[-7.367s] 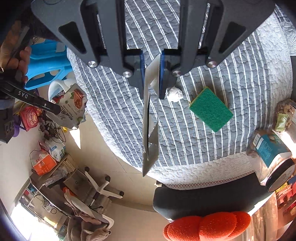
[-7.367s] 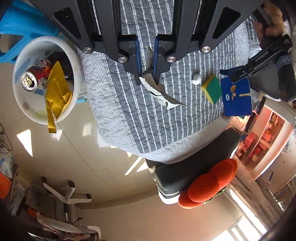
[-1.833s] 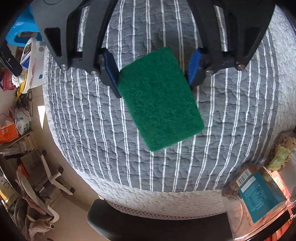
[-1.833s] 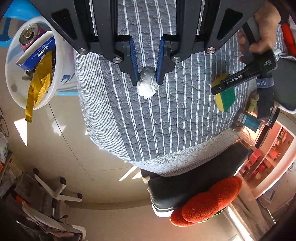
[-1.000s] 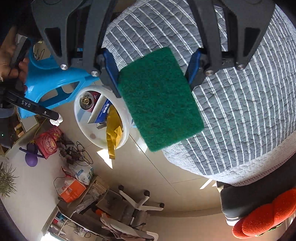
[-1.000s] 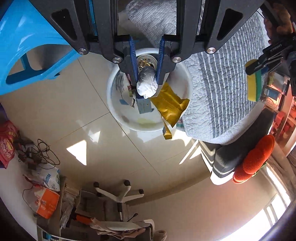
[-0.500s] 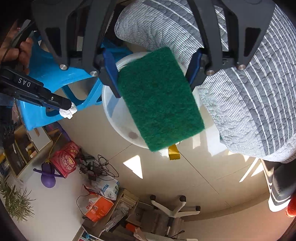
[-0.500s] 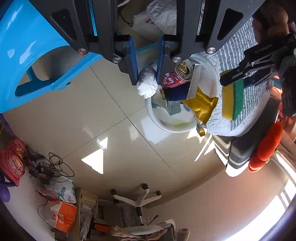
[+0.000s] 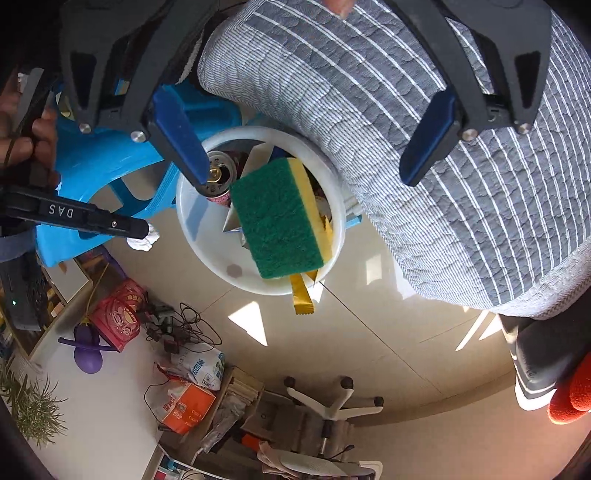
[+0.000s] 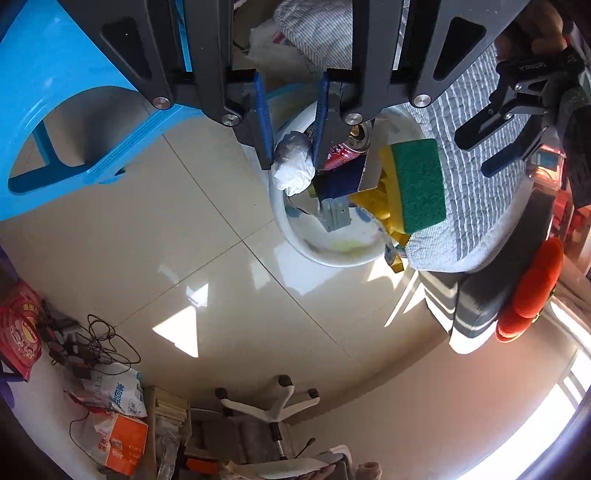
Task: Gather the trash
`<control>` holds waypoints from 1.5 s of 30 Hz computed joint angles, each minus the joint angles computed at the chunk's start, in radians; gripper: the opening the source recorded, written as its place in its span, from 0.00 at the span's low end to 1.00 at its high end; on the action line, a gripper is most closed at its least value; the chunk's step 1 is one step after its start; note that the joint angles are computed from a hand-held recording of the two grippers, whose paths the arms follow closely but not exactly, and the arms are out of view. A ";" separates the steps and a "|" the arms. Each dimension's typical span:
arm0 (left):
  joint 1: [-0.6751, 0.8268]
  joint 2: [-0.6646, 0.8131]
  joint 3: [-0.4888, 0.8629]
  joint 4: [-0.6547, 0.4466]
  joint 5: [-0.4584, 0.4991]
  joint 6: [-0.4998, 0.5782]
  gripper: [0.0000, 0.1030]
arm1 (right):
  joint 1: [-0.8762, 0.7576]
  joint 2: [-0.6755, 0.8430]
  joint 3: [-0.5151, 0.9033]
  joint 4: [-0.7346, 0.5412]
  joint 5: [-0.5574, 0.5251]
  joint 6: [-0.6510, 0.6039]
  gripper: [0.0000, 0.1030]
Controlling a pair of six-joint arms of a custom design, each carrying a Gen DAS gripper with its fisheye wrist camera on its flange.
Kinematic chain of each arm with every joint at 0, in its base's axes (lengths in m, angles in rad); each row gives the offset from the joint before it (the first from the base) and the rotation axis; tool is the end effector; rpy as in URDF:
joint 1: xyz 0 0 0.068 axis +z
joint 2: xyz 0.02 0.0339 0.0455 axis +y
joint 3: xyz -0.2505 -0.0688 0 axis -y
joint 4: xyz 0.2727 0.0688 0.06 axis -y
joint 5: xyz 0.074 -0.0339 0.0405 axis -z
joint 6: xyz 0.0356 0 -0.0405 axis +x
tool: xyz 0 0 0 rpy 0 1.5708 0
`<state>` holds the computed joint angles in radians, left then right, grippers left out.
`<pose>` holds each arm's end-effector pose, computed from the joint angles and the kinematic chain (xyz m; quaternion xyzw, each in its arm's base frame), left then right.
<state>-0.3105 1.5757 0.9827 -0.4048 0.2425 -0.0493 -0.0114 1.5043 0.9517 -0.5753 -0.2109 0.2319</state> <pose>0.3209 -0.1119 0.1701 0.1579 0.9396 -0.1643 0.2552 0.3137 0.0039 0.1731 0.0948 0.9658 0.1261 0.2058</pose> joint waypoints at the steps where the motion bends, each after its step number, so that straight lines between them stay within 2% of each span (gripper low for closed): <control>1: 0.017 -0.025 -0.021 -0.007 0.002 0.010 0.99 | 0.006 0.015 0.007 0.003 -0.003 0.010 0.23; 7: 0.129 -0.153 -0.134 -0.042 0.006 0.054 0.99 | 0.046 0.078 0.039 0.023 -0.010 0.053 0.23; 9: 0.157 -0.197 -0.171 -0.046 -0.023 0.058 0.99 | 0.054 0.101 0.052 0.021 -0.029 0.052 0.26; 10: 0.169 -0.222 -0.192 -0.043 -0.048 0.055 0.99 | 0.057 0.111 0.058 0.019 -0.042 0.057 0.38; 11: 0.179 -0.248 -0.210 -0.044 -0.075 0.051 0.99 | 0.060 0.113 0.056 0.024 -0.050 0.067 0.63; 13: 0.212 -0.288 -0.231 -0.060 -0.082 0.051 0.99 | 0.066 0.099 0.039 0.049 -0.065 0.079 0.91; 17: 0.278 -0.376 -0.258 -0.124 -0.046 0.049 0.99 | 0.102 0.040 0.010 0.058 -0.027 0.089 0.95; 18: 0.286 -0.402 -0.266 -0.142 -0.049 0.052 0.99 | 0.114 0.012 -0.004 0.062 -0.003 0.100 1.00; 23: 0.313 -0.564 -0.317 -0.243 -0.100 0.057 0.99 | 0.204 -0.163 -0.072 0.026 0.072 0.165 1.00; 27: 0.351 -0.705 -0.337 -0.350 -0.112 0.080 0.99 | 0.354 -0.297 -0.040 -0.110 0.195 0.154 1.00; 30: 0.364 -0.827 -0.349 -0.415 -0.157 0.082 0.99 | 0.501 -0.389 0.004 -0.215 0.310 0.174 1.00; 37: 0.420 -1.086 -0.382 -0.570 -0.151 0.065 0.99 | 0.872 -0.574 -0.022 -0.322 0.560 0.372 1.00; 40: 0.373 -1.176 -0.408 -0.620 -0.202 0.029 0.99 | 1.001 -0.594 -0.069 -0.344 0.661 0.463 1.00; 45: 0.257 -1.300 -0.457 -0.683 -0.311 -0.035 0.99 | 1.126 -0.574 -0.153 -0.342 0.787 0.590 1.00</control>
<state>-0.0532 0.2752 0.5257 -1.0879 -0.0690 -0.0844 1.1149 0.9302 0.7990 -0.9174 0.5757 0.8216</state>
